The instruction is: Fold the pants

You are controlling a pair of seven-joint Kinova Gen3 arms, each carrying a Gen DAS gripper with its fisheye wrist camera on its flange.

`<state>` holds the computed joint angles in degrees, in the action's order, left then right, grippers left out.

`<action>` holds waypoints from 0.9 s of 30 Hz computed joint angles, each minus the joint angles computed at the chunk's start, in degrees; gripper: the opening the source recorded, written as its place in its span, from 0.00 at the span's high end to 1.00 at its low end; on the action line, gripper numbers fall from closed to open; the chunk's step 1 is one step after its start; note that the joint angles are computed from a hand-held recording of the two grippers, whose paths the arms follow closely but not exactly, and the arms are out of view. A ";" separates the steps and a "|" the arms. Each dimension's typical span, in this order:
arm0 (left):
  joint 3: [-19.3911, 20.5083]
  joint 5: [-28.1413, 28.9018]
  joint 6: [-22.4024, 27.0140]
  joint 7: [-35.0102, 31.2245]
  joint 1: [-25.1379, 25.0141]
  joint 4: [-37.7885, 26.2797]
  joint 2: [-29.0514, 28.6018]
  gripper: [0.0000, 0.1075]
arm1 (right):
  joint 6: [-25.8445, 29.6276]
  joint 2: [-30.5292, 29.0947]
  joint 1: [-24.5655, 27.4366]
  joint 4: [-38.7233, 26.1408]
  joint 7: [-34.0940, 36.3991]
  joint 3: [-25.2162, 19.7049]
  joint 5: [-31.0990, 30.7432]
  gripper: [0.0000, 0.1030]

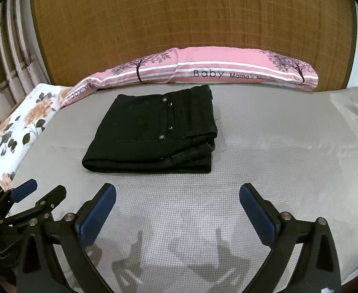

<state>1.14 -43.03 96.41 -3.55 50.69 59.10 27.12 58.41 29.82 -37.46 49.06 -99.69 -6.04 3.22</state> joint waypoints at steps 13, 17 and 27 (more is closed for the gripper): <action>0.12 0.20 0.33 0.10 0.20 0.08 0.14 0.35 | -0.26 -0.25 -0.35 0.65 0.04 0.13 0.52 0.03; 0.11 0.30 0.37 0.17 0.21 0.16 0.14 0.35 | -0.66 -0.59 -0.56 1.47 -0.03 0.13 0.88 0.03; 0.29 0.78 0.05 0.08 -0.23 0.78 -0.04 0.35 | 0.13 -0.40 -0.69 1.30 -0.48 0.05 0.94 0.03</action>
<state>1.43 -42.25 96.46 -3.47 50.46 59.88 27.08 58.54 29.41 -38.16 50.36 -100.17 -5.99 4.16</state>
